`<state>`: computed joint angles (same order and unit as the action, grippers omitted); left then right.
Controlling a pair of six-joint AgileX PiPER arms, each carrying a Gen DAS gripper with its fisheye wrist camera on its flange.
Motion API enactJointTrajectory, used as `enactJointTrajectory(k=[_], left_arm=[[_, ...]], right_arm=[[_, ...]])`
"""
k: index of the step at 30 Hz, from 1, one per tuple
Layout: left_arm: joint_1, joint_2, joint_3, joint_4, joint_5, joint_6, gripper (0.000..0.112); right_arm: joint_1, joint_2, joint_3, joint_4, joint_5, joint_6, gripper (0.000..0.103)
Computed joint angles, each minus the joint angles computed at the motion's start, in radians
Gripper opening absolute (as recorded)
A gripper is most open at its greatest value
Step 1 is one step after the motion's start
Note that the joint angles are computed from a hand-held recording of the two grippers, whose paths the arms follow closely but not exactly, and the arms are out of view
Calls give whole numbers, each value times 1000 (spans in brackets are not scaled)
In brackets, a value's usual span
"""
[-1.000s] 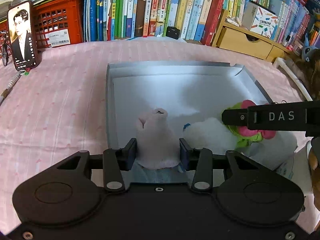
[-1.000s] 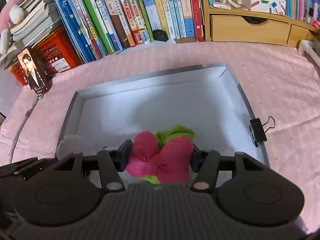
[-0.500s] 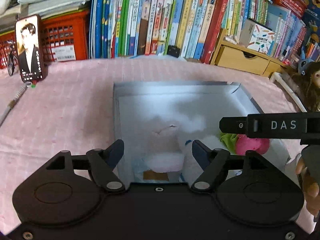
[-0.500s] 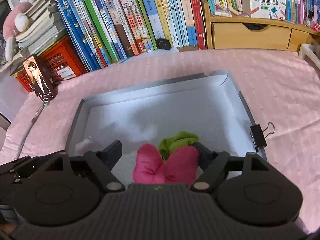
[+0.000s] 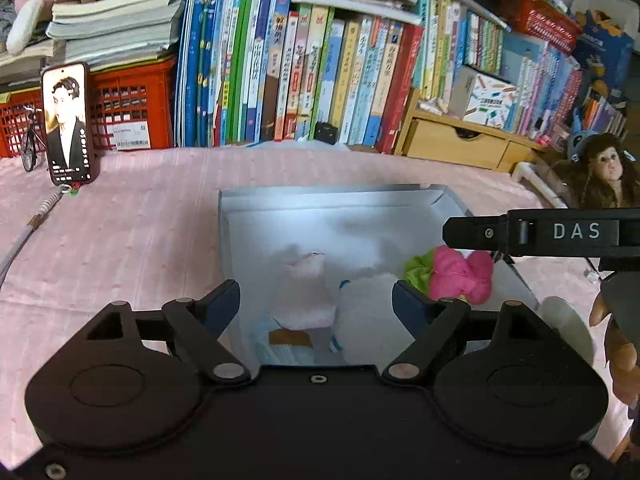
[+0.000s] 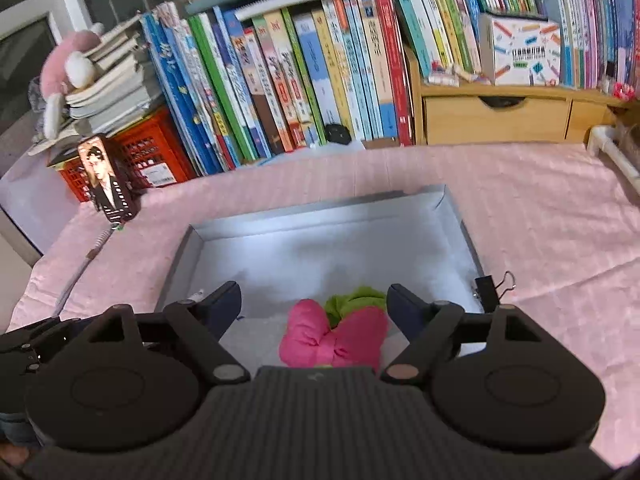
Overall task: Organize soft objects
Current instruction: 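Withdraw both grippers from the box back over the table items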
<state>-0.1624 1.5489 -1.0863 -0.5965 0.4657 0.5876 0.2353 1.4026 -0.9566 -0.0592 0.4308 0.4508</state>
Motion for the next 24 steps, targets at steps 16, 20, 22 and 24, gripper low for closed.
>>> enactJointTrajectory(k=[16,20,22,24], left_arm=[[91,-325,271,-324,2,373,90],[130,-392,346,-413,30,467,91],[154,-427,389,-461,44,511,91],[172,-461,433,-498,46,548,92]], right_arm=[[144,-386,269,-467,-57,380,90],[269,-486,351,-791,16,714,91],[366,-528,395,-955,94,888,91],[485,-562,435,-1079,203,1034,91]])
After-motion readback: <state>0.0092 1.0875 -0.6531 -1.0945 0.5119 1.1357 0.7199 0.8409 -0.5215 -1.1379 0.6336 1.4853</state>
